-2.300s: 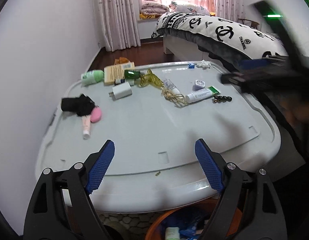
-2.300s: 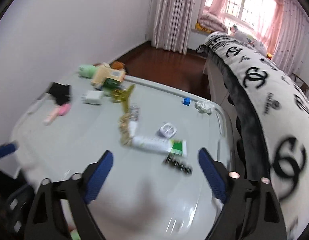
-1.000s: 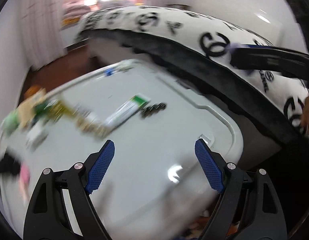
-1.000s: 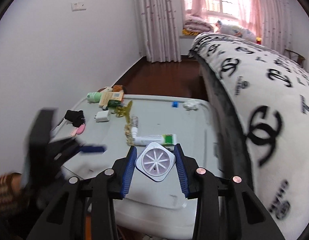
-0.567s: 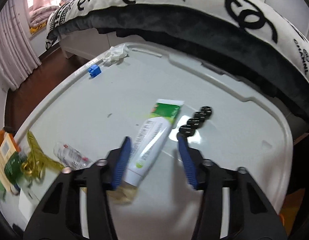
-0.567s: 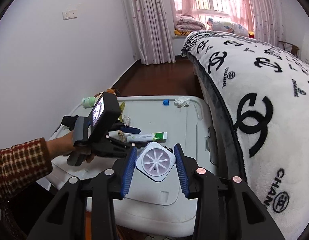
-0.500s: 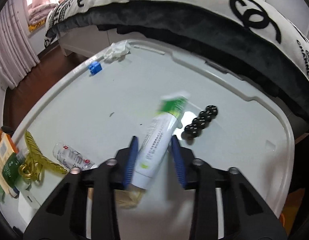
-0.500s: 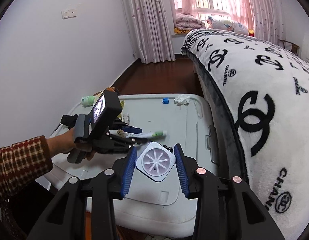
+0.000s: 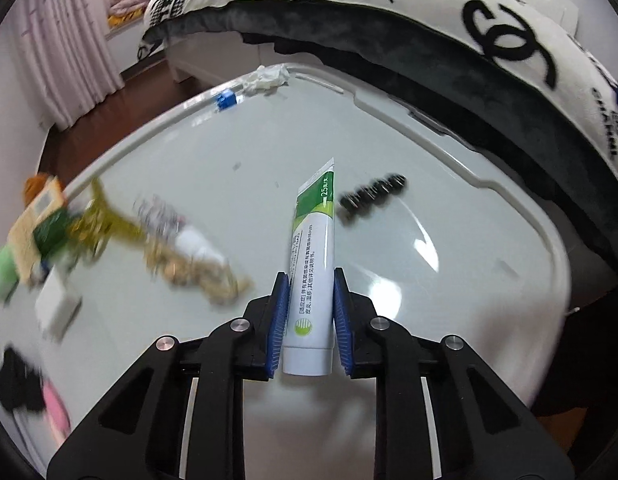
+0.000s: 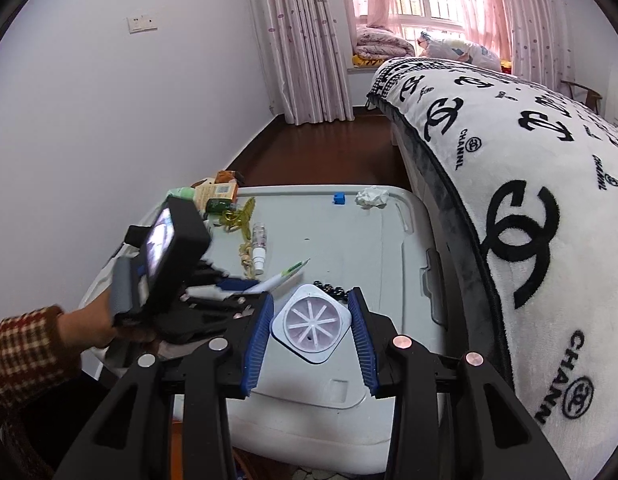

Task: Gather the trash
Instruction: 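Carry the toothpaste tube and white cap to the orange bin and release them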

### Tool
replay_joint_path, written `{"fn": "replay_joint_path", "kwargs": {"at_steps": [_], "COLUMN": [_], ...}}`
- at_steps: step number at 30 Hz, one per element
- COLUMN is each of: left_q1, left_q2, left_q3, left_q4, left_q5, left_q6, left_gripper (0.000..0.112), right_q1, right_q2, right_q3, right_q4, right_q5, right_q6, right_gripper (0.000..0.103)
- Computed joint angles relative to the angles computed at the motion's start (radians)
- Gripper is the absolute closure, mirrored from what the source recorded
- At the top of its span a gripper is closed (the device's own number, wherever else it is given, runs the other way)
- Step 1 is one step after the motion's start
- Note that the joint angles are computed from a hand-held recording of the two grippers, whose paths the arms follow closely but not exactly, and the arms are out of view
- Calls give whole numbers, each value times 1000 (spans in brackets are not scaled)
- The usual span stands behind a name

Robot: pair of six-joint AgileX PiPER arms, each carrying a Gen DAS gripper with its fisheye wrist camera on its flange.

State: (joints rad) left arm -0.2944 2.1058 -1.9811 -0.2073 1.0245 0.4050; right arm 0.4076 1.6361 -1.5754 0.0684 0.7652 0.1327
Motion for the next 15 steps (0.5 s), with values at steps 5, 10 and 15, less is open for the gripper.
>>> {"fn": "replay_joint_path", "kwargs": {"at_steps": [5,10,15], "left_q1": [-43,-86,-130], "left_q2": [-232,-472,-705], "left_q3": [264,512,777], "left_q4": [103,187,206], "left_q5": [-18,20,89], "left_q6": [-124,-295,-418], "left_gripper": [90,90,90], "right_q1": [45,133,246], "right_q2": [-42,-111,-178], "right_q3": [31,113,276], "right_q4": [-10,-16,78], "right_q5": [3,4,2], "right_q6": [21,67,95], "right_gripper": [64,64,64]}}
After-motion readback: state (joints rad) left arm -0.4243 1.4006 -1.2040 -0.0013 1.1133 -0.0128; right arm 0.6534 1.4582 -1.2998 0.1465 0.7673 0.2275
